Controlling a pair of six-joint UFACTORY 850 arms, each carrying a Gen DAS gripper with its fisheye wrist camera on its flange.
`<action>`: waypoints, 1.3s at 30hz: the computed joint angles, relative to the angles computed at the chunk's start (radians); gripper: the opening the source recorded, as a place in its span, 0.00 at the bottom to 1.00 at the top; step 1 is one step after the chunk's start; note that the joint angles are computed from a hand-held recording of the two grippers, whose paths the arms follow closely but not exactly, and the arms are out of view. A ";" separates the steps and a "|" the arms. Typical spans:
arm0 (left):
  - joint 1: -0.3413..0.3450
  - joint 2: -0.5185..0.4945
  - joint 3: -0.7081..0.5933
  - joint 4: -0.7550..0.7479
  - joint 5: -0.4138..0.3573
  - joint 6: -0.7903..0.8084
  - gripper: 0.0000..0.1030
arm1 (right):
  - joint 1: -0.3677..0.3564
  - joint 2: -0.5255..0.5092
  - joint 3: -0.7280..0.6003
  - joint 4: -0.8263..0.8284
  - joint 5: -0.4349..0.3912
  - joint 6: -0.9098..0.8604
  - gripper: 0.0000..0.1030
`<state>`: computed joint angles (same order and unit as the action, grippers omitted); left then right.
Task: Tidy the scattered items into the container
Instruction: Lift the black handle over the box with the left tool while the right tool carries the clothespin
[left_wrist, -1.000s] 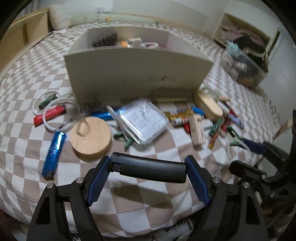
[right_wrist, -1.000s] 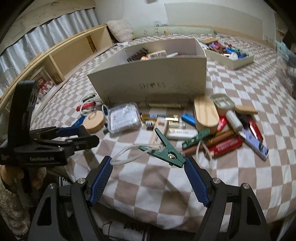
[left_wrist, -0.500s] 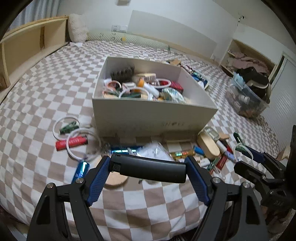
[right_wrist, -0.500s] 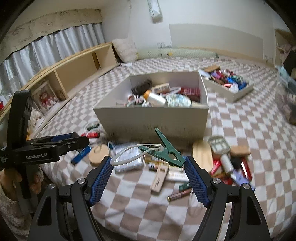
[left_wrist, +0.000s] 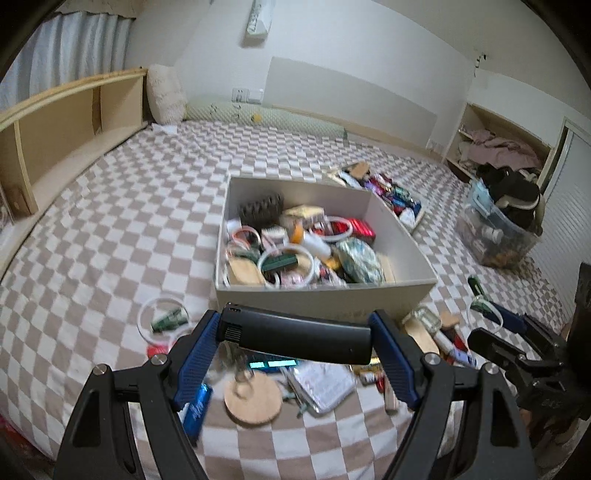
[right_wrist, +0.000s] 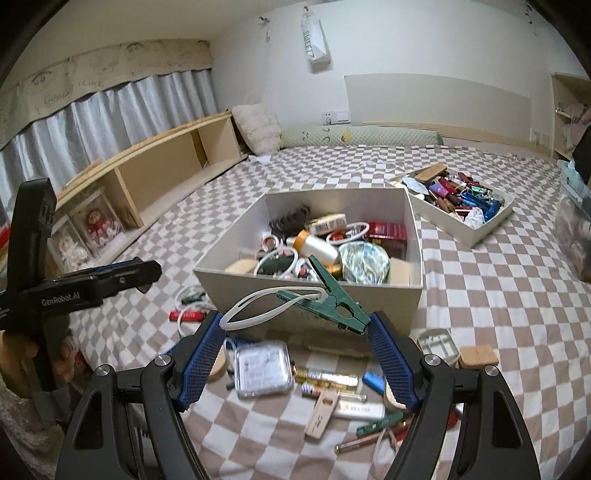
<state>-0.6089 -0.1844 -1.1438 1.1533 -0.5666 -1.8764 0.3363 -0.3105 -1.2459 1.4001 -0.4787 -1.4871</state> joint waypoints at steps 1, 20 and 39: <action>0.007 0.000 -0.008 0.001 -0.005 0.002 0.79 | -0.001 -0.006 -0.010 0.002 -0.003 0.003 0.77; 0.093 -0.111 -0.190 0.008 0.017 0.098 0.79 | 0.003 -0.186 -0.280 -0.097 -0.010 0.183 0.77; 0.160 -0.212 -0.200 -0.058 0.133 0.080 0.79 | 0.054 -0.364 -0.452 -0.392 -0.024 0.500 0.77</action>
<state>-0.4487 -0.3960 -1.3441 1.0950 -0.4331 -1.7967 0.3904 -0.6741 -1.6975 1.0085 -0.5022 -0.9869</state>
